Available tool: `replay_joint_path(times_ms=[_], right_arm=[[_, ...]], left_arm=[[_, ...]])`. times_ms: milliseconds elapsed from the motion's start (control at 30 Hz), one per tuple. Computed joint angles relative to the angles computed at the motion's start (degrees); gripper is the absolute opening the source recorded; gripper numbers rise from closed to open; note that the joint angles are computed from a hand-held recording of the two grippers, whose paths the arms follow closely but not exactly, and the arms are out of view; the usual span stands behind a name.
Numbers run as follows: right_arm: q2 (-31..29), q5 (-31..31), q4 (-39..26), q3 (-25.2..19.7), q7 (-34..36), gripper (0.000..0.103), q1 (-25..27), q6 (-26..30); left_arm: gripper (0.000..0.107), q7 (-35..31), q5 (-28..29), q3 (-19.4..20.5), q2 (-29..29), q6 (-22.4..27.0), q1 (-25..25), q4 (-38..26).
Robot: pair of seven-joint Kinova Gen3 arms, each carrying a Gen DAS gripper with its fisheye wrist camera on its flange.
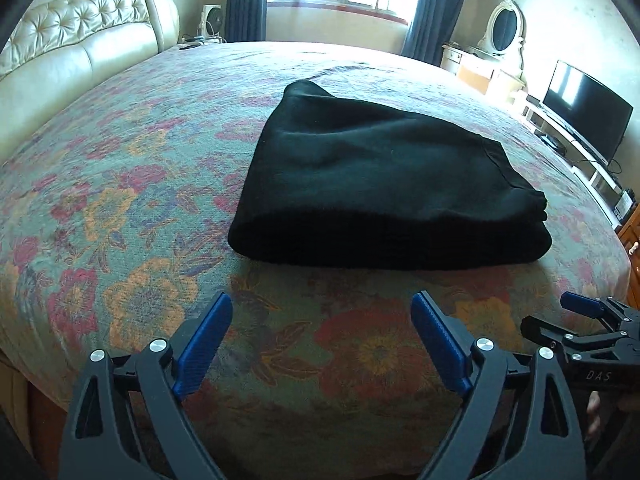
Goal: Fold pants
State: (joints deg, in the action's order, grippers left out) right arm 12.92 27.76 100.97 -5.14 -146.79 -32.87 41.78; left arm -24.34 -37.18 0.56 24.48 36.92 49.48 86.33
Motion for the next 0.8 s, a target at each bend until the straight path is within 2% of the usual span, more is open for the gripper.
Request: replay_joint_path(times_ms=[133, 267, 533, 733, 800], right_arm=[[0.3, 1.0, -0.4, -0.2, -0.8, 0.101, -0.9, 0.3], [0.8, 0.8, -1.0, -0.2, -1.2, 0.101, -1.4, 0.9], [0.9, 2.7, -2.1, 0.2, -2.6, 0.101, -2.1, 1.2], [1.3, 1.3, -2.7, 0.1, -1.6, 0.101, -1.6, 1.3], [1.1, 1.5, -2.5, 0.2, -1.8, 0.101, -1.8, 1.4]], left_arm=[[0.091, 0.5, 0.1, 0.0, -0.2, -0.7, 0.5, 0.1], [0.091, 5.2, -4.2, -2.0, 0.9, 4.1, 4.2, -1.6], [0.091, 6.8, -5.2, 0.1, 1.1, 6.0, 3.0, -1.6], [0.091, 5.7, -3.7, 1.0, -0.8, 0.4, 1.2, 1.2], [0.091, 5.3, -2.7, 1.1, -0.8, 0.4, 0.8, 1.0]])
